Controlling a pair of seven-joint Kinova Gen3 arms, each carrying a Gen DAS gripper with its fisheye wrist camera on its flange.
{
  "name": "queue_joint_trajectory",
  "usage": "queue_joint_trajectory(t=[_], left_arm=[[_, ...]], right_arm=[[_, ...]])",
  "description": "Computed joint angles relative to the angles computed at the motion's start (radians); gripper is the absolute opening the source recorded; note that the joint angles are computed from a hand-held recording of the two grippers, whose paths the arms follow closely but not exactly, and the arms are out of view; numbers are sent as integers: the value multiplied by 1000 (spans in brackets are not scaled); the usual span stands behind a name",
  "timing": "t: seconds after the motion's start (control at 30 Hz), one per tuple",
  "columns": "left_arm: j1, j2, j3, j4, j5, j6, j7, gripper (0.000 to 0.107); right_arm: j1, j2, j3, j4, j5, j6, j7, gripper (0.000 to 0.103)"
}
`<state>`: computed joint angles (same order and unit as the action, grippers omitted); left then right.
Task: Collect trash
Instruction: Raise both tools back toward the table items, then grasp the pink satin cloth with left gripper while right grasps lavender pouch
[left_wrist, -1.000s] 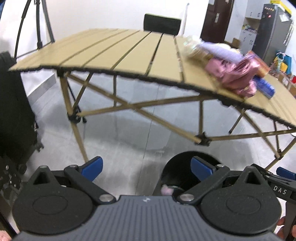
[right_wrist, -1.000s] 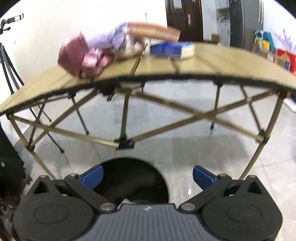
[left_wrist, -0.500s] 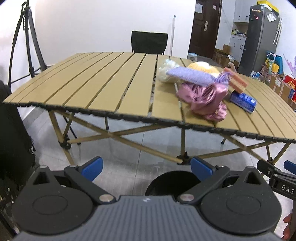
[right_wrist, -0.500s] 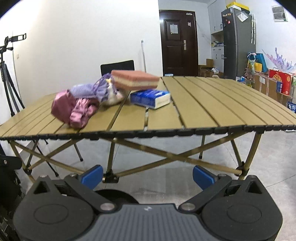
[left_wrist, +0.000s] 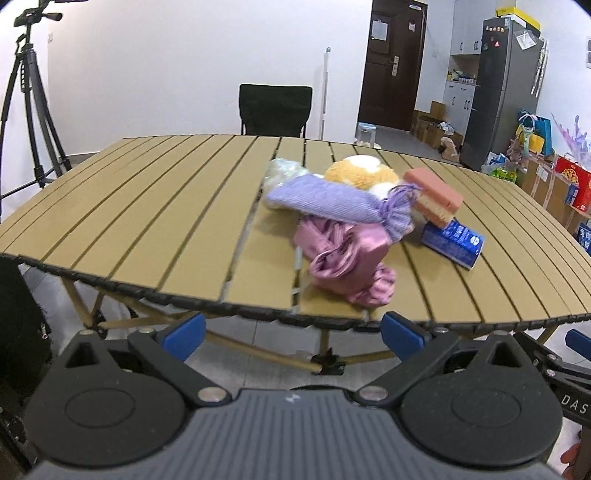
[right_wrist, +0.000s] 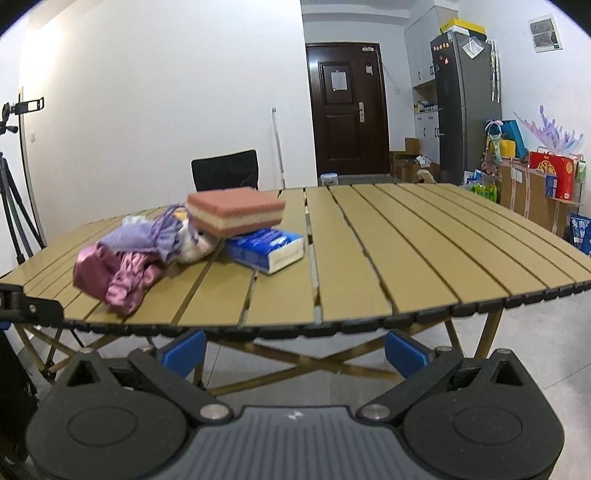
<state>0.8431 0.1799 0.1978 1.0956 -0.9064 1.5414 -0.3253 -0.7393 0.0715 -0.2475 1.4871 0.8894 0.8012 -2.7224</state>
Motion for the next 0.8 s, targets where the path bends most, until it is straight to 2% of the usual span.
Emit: queue_joint_trajectory(t=[0.33, 0.8], left_arm=[[-11, 81, -63, -81, 12, -59, -80, 103], [-78, 104, -120, -73, 91, -180, -154, 102]], right_arm=[[50, 26, 41, -29, -40, -86, 67, 103], [35, 109, 115, -104, -84, -138, 99, 103]])
